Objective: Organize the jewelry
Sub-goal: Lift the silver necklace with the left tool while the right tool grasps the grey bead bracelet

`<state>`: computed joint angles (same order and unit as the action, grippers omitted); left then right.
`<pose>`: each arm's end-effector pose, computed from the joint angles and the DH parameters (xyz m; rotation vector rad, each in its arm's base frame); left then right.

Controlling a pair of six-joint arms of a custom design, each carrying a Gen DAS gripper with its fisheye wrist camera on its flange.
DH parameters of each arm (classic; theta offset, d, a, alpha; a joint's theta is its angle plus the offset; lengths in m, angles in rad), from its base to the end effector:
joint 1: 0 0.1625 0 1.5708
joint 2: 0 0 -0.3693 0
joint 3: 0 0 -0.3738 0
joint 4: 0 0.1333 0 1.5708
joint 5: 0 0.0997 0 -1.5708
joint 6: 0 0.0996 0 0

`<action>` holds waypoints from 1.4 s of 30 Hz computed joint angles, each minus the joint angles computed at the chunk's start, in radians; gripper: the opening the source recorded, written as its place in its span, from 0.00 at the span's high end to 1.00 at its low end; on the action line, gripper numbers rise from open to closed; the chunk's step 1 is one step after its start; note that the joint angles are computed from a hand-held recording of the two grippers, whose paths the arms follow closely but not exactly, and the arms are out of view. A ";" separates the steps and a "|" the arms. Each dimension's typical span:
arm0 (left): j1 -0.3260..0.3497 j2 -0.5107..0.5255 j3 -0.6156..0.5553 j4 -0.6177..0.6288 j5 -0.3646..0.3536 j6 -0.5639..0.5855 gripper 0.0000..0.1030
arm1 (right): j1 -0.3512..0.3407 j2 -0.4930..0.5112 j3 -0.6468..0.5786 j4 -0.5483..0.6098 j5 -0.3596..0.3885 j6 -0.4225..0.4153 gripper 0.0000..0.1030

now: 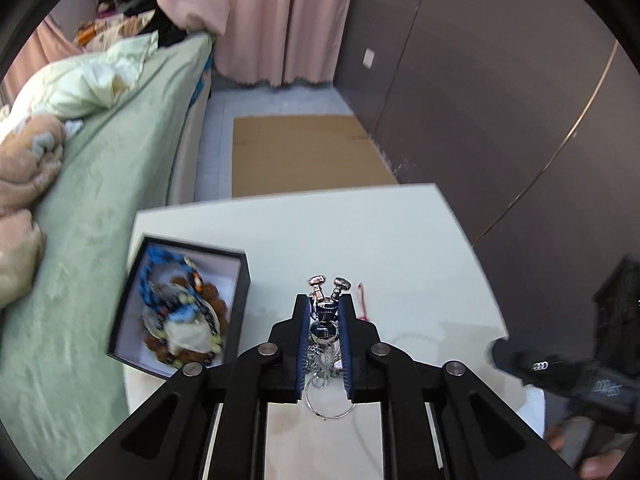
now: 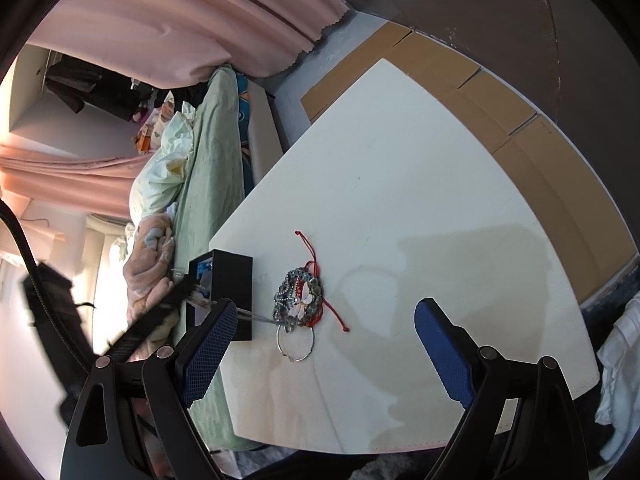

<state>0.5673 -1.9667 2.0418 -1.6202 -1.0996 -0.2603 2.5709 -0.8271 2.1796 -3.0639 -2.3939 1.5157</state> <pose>-0.1805 -0.3267 0.3839 0.9970 2.5352 -0.3580 0.4021 -0.1865 0.0163 -0.7871 -2.6517 1.2081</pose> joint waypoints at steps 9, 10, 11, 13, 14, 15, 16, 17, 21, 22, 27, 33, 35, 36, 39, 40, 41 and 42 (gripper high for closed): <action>-0.070 0.002 -0.123 0.036 0.021 -0.003 0.86 | -0.062 0.060 -0.054 -0.013 0.056 -0.104 0.34; -0.071 0.003 -0.130 0.037 0.020 0.000 0.86 | -0.073 0.068 -0.062 -0.013 0.067 -0.120 0.40; -0.073 0.004 -0.139 0.037 0.019 0.002 0.86 | -0.083 0.075 -0.073 -0.001 0.077 -0.135 0.42; -0.082 0.010 -0.164 0.039 0.021 0.006 0.86 | -0.098 0.087 -0.089 0.016 0.083 -0.158 0.51; -0.086 0.012 -0.175 0.040 0.022 0.007 0.86 | -0.104 0.093 -0.099 0.027 0.083 -0.170 0.53; -0.089 0.013 -0.183 0.040 0.023 0.009 0.86 | -0.108 0.095 -0.105 0.035 0.084 -0.179 0.56; -0.093 0.016 -0.195 0.042 0.024 0.009 0.86 | -0.114 0.100 -0.112 0.040 0.084 -0.192 0.59; -0.096 0.019 -0.206 0.043 0.025 0.012 0.86 | -0.122 0.104 -0.118 0.044 0.083 -0.206 0.60; -0.105 0.031 -0.244 0.047 0.037 0.016 0.86 | -0.144 0.121 -0.138 0.053 0.093 -0.241 0.70; -0.106 0.033 -0.251 0.047 0.038 0.017 0.86 | -0.149 0.125 -0.143 0.057 0.096 -0.248 0.70; -0.112 0.049 -0.297 0.055 0.044 0.023 0.86 | -0.161 0.141 -0.191 0.147 0.089 -0.265 0.71; -0.127 0.069 -0.346 0.058 0.057 0.035 0.86 | -0.167 0.161 -0.256 0.303 0.057 -0.243 0.87; -0.130 0.076 -0.362 0.061 0.064 0.037 0.86 | -0.169 0.157 -0.248 0.290 0.062 -0.245 0.89; -0.131 0.079 -0.369 0.062 0.067 0.037 0.86 | -0.169 0.153 -0.238 0.267 0.067 -0.246 0.89; -0.133 0.087 -0.390 0.066 0.080 0.040 0.86 | -0.157 0.148 -0.220 0.200 0.057 -0.262 0.90; -0.133 0.090 -0.395 0.066 0.083 0.041 0.86 | -0.151 0.145 -0.213 0.172 0.054 -0.270 0.90; -0.132 0.094 -0.405 0.065 0.084 0.042 0.86 | -0.145 0.141 -0.204 0.138 0.055 -0.280 0.90; -0.133 0.096 -0.413 0.067 0.085 0.042 0.86 | -0.140 0.141 -0.201 0.114 0.055 -0.286 0.90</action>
<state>0.4347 -1.8712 1.6284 -1.5535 -1.0144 -0.2188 2.4310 -0.6864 1.9786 -2.9500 -2.3390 1.2293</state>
